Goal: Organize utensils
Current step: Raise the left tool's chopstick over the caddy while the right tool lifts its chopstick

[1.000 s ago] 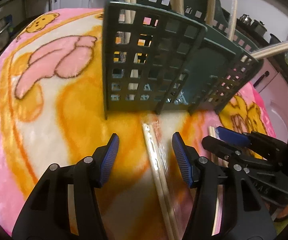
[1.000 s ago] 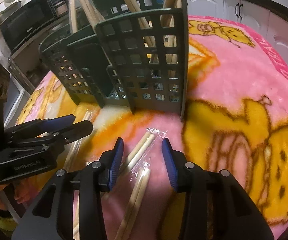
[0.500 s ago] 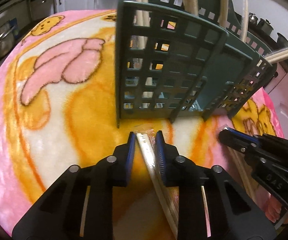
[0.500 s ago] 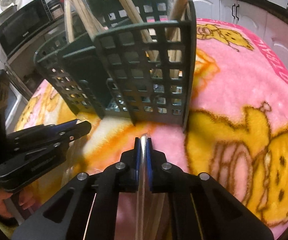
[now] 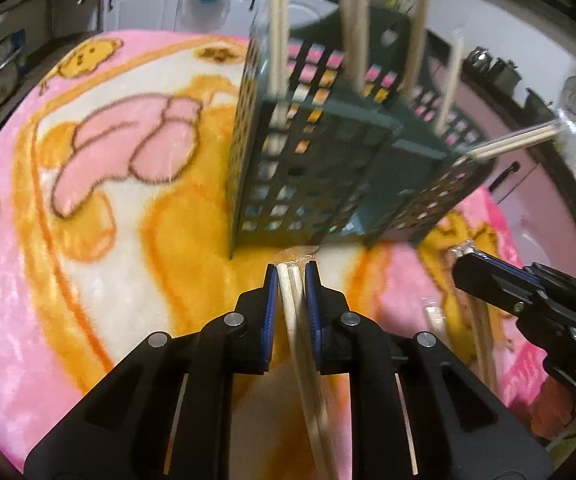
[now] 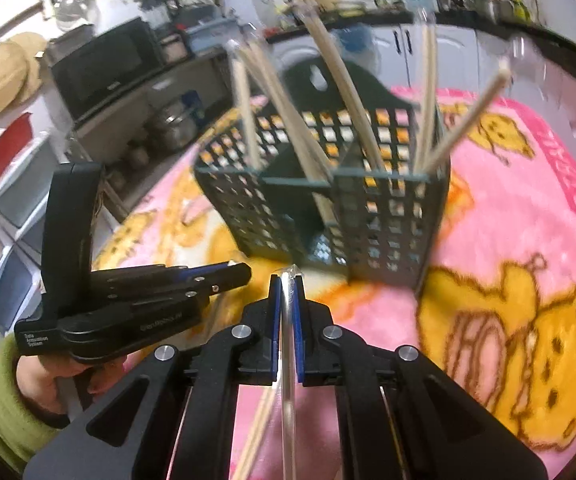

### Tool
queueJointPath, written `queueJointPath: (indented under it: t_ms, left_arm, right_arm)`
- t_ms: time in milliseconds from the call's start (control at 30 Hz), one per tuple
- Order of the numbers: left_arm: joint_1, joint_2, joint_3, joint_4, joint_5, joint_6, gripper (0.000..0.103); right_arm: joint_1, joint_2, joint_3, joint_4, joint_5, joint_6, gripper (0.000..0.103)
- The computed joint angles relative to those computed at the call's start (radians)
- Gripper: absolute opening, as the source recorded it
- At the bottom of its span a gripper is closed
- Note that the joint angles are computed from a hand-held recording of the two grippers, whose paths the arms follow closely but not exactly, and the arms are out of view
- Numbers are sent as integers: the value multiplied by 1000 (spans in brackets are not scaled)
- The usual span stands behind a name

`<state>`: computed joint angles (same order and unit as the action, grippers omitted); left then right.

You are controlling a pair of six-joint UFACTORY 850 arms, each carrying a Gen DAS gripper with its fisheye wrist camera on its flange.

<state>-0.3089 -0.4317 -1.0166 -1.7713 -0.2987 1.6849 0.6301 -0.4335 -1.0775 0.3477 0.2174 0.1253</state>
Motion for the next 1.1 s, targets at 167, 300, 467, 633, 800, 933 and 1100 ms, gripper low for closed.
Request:
queueJointPath:
  t_ms: [167, 300, 467, 633, 800, 933, 1100]
  left_arm:
    - [10, 81, 43, -91, -49, 105, 8]
    - [-4, 137, 68, -213, -63, 228, 7]
    - [-10, 188, 81, -305, -90, 315, 7]
    - [-10, 230, 86, -374, -107, 378, 7]
    - [-9, 245, 63, -407, -112, 406, 7]
    - [-7, 247, 39, -439, -113, 436, 7]
    - [-14, 242, -1, -550, -102, 532, 7]
  right_arm:
    - [17, 48, 31, 33, 51, -52, 6]
    - [24, 88, 68, 36, 118, -70, 6]
    - [43, 123, 90, 87, 215, -138, 6]
    - [58, 166, 120, 95, 339, -183, 6]
    - [49, 177, 105, 101, 394, -220, 6]
    - [39, 172, 74, 130, 422, -272, 6]
    - [17, 150, 26, 141, 445, -295, 6]
